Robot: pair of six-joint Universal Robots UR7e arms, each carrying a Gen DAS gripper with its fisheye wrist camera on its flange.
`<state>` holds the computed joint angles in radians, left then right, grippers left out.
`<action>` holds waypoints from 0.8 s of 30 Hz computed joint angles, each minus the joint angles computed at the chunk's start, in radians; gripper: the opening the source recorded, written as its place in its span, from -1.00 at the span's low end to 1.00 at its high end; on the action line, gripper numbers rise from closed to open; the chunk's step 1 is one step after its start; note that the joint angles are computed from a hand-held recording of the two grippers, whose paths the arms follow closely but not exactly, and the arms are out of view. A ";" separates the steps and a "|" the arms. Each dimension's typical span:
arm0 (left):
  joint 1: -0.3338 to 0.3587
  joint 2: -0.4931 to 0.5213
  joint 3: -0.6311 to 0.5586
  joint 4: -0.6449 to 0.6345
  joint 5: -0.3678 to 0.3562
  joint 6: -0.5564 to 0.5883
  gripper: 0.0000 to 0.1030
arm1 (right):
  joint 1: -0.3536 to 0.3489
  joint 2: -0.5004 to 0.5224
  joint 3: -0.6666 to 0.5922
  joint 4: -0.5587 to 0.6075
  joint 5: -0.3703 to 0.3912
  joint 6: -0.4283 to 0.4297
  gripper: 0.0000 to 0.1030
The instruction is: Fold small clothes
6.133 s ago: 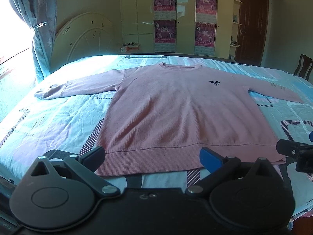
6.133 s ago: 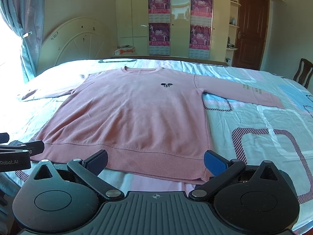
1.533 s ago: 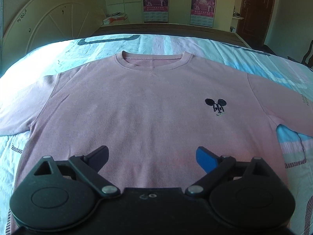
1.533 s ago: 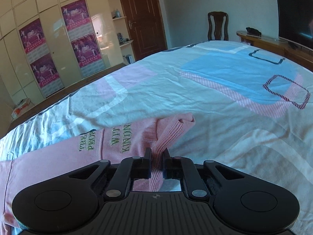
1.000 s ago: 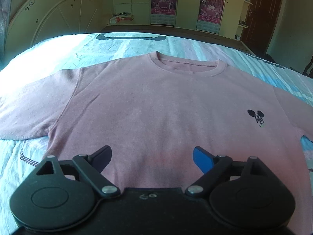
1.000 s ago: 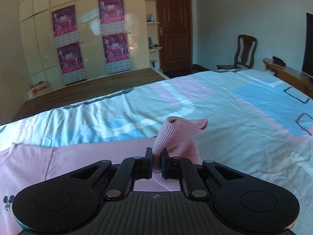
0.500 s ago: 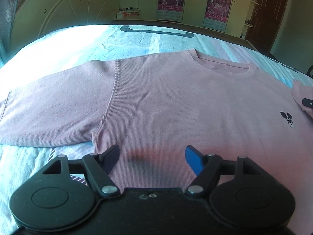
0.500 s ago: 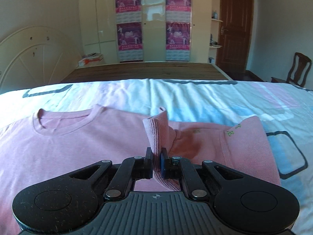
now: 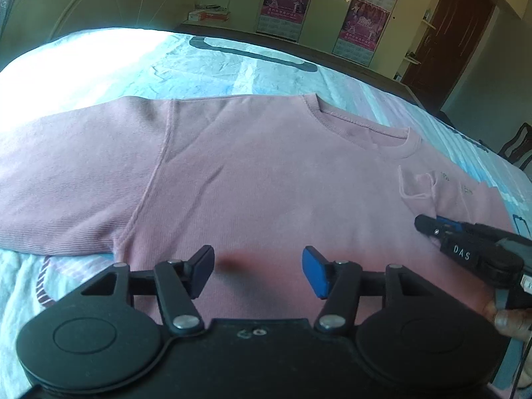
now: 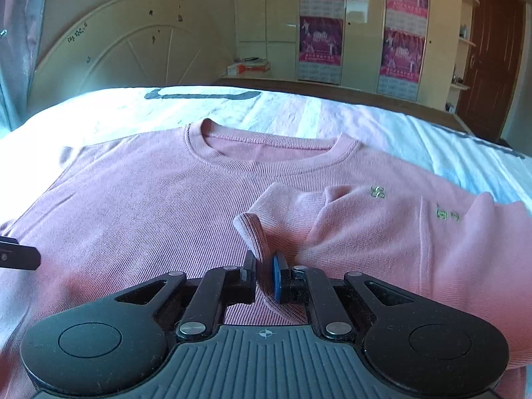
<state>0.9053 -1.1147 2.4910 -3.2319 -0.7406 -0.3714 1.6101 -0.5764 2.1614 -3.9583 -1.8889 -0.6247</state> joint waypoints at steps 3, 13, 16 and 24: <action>-0.002 0.079 -0.056 -0.059 -0.053 0.040 0.09 | -0.031 -0.046 0.054 -0.054 0.054 0.048 -0.05; 0.013 0.359 -0.300 -0.058 -0.198 0.130 -0.18 | -0.185 -0.254 0.229 -0.295 -0.040 0.208 -0.25; 0.012 0.400 -0.340 -0.065 -0.212 0.146 -0.59 | -0.279 -0.370 0.298 -0.274 -0.046 0.274 -0.25; -0.059 0.381 -0.238 -0.333 -0.080 0.200 -0.83 | -0.420 -0.510 0.430 -0.203 0.127 0.291 -0.25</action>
